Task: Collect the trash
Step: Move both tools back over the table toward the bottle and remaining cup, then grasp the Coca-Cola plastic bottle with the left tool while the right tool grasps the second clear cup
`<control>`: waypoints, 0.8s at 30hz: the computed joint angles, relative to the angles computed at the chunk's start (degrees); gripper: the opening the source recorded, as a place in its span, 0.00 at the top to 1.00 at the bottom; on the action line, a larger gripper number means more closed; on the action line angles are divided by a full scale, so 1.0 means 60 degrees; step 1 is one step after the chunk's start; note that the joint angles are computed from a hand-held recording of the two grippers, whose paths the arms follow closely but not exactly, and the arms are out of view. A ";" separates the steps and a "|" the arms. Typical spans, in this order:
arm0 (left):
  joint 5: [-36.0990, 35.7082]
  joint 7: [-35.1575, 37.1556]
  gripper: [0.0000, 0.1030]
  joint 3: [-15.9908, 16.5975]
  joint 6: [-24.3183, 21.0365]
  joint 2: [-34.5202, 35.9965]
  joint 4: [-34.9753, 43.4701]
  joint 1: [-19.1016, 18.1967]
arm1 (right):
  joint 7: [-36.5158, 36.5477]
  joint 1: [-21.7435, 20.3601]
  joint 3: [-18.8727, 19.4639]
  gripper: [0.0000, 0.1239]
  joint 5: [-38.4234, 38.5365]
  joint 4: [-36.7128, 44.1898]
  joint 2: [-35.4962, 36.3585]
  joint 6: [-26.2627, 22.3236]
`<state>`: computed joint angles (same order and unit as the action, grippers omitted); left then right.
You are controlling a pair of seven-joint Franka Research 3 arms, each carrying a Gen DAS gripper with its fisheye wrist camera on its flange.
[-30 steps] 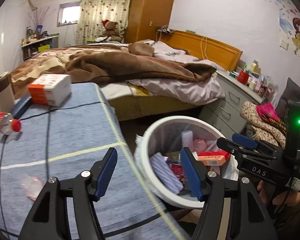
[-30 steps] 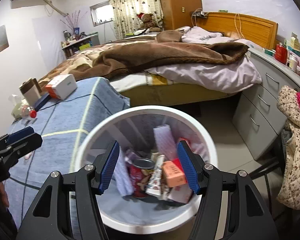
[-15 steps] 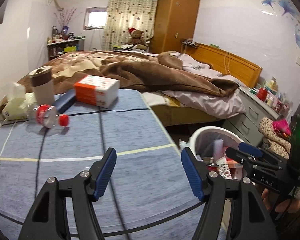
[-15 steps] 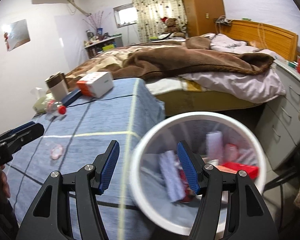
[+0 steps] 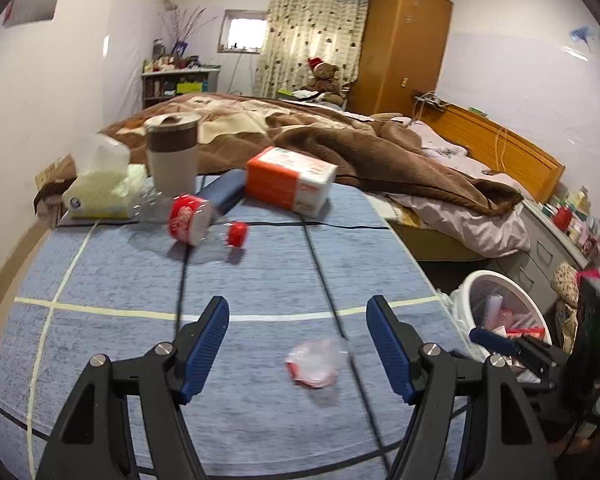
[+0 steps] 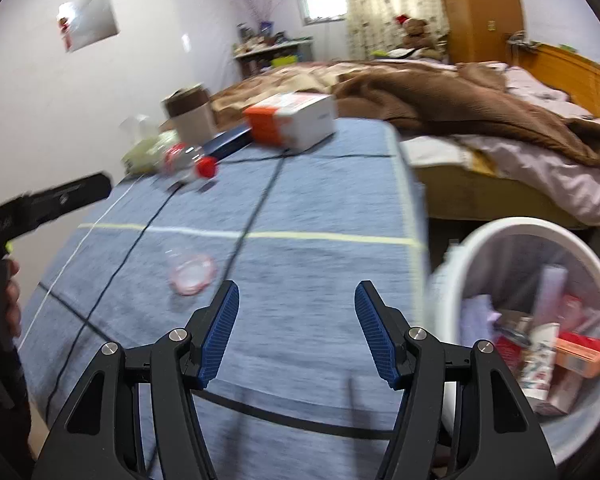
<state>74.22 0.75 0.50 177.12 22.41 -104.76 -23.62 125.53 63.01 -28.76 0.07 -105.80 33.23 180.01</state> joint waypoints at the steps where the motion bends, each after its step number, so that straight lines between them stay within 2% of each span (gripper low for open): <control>1: -0.0047 0.0006 0.29 0.0027 0.0027 0.0002 -0.0037 0.0070 | -0.0242 -0.0382 0.0470 0.50 -0.0007 0.0230 0.0050 -0.0067; 4: -0.0018 0.0081 0.29 0.0075 -0.0211 -0.0044 -0.0105 0.0171 | -0.0777 -0.1198 0.1519 0.50 -0.0035 0.0887 0.0277 -0.0370; 10: -0.1384 0.1436 0.28 -0.0090 0.0342 0.0287 -0.0035 0.0761 | -0.1559 -0.2369 0.3068 0.50 -0.0174 0.2262 0.0914 -0.1169; 16: -0.3129 0.3452 0.27 -0.0389 0.0091 0.0815 0.0422 0.1194 | -0.1812 -0.2751 0.3616 0.50 -0.0410 0.3808 0.1761 -0.2174; 19: -0.4351 0.4751 0.27 -0.1128 -0.0005 0.1253 0.0812 0.1916 | -0.1585 -0.2703 0.3514 0.50 -0.0613 0.4229 0.2020 -0.2377; 21: -0.4928 0.5371 0.26 -0.1427 -0.0115 0.1546 0.1137 0.2210 | -0.1494 -0.2783 0.3591 0.50 -0.0662 0.4294 0.2050 -0.2391; 23: -0.5336 0.5958 0.26 -0.1572 -0.0398 0.1839 0.1547 0.2335 | -0.1458 -0.2840 0.3663 0.54 -0.0706 0.4679 0.2270 -0.2559; 24: -0.5503 0.6322 0.26 -0.1635 -0.0619 0.2009 0.1821 0.2375 | -0.1469 -0.2872 0.3677 0.64 -0.0750 0.4843 0.2362 -0.2648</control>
<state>41.20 38.68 -9.31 173.41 34.46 -93.83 -9.37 116.72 45.78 -6.70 -4.43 -76.74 47.40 164.12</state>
